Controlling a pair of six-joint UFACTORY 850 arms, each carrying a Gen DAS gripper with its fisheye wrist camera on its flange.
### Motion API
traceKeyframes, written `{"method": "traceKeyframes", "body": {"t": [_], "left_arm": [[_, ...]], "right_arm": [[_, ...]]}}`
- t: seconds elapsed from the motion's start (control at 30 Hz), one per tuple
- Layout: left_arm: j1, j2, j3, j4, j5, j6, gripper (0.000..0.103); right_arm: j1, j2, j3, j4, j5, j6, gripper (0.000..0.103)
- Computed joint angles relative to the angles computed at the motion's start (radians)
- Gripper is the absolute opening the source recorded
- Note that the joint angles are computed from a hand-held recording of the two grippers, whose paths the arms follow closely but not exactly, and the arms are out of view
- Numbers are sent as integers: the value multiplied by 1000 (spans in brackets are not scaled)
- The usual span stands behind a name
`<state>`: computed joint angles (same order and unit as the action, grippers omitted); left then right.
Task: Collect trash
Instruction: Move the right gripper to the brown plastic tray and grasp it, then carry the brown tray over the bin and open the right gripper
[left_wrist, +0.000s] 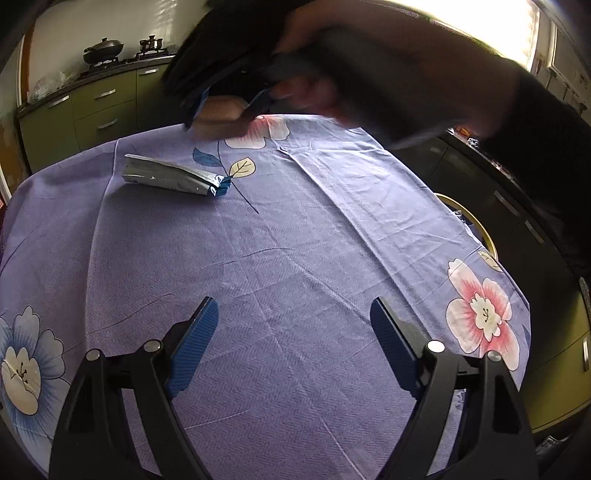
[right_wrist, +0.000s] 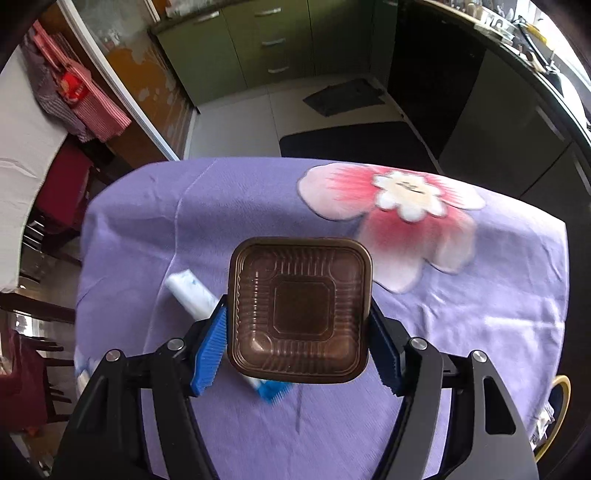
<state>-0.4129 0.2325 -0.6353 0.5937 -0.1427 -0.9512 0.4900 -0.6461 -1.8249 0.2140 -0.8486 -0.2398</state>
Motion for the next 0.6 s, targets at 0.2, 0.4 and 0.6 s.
{"method": "traceKeyframes", "body": {"t": [0.2, 0.4, 0.6], "left_arm": [[-15, -6, -2, 53, -10, -45, 80], [-28, -14, -5, 94, -22, -76, 80], [-28, -26, -10, 43, -25, -21, 80]], "right_arm": [[-129, 207, 224, 100, 51, -126, 68], [-376, 332, 353, 125, 71, -161, 69], [-597, 251, 308, 41, 54, -35, 69]]}}
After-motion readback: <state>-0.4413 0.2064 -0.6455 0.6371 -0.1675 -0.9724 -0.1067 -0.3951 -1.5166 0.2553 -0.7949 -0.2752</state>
